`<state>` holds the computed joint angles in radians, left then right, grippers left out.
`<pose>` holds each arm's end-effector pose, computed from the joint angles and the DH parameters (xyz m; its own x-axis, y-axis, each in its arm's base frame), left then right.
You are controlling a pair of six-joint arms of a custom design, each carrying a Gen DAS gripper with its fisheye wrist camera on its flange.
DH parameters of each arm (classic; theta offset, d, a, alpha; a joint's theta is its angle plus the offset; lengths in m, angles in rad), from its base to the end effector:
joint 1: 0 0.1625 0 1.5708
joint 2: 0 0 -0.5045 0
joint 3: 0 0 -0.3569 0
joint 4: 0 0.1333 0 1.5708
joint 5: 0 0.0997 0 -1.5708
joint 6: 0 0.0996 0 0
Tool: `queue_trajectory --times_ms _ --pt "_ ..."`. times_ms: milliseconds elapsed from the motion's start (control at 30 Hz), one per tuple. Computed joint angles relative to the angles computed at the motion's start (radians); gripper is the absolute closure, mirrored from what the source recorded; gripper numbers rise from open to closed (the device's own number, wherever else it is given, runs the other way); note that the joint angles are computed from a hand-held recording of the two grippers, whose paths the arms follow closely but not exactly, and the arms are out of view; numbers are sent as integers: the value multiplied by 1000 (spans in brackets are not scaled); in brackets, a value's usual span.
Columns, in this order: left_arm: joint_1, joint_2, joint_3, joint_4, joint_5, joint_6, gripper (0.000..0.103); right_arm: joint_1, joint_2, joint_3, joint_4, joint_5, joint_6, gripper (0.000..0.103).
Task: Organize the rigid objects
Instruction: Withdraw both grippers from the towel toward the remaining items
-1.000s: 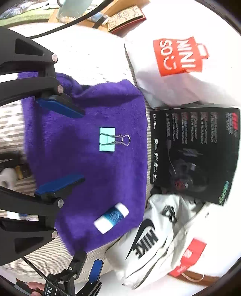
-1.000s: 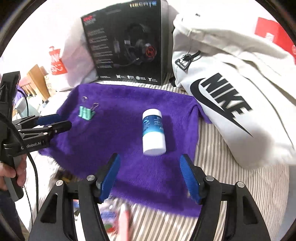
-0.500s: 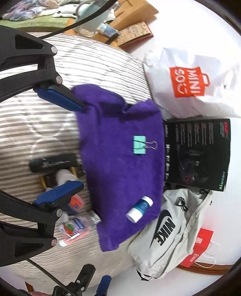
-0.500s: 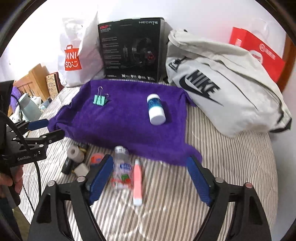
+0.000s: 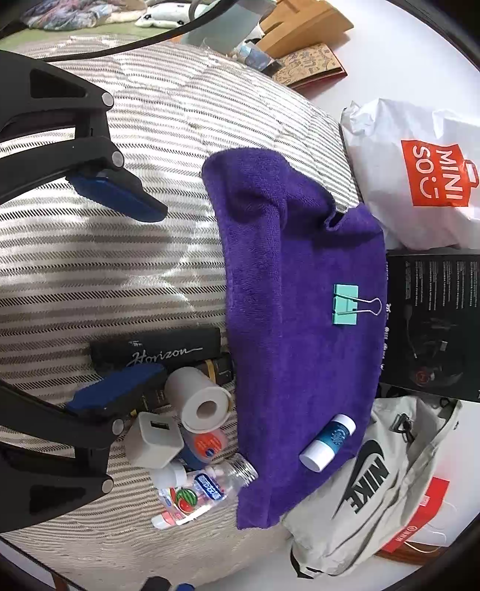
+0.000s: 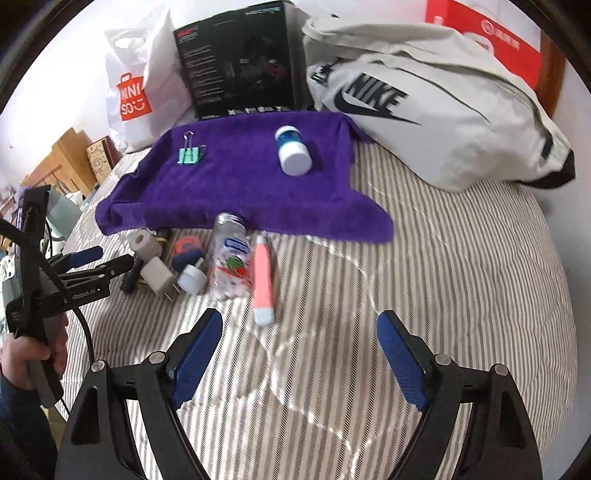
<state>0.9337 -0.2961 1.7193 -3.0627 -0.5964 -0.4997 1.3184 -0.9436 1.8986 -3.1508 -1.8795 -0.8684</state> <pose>-0.2063 -0.6414 -0.0923 -0.7103 -0.1311 -0.6916 0.2884 0.8421 -0.4558 -0.0597 -0.6441 0.2610 -0.7219 -0.3345 0.6058 -0.5394 0.8203 -0.1899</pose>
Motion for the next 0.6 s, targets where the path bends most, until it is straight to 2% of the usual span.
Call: queue_trajectory --times_ms 333,467,600 --pt "8 31 -43 20 12 18 25 -13 -1 -2 -7 -29 8 18" --pt "6 35 -26 -26 40 41 24 -13 3 -6 0 -28 9 18" --pt "13 42 -34 -65 23 82 25 -13 8 -13 9 -32 7 18"
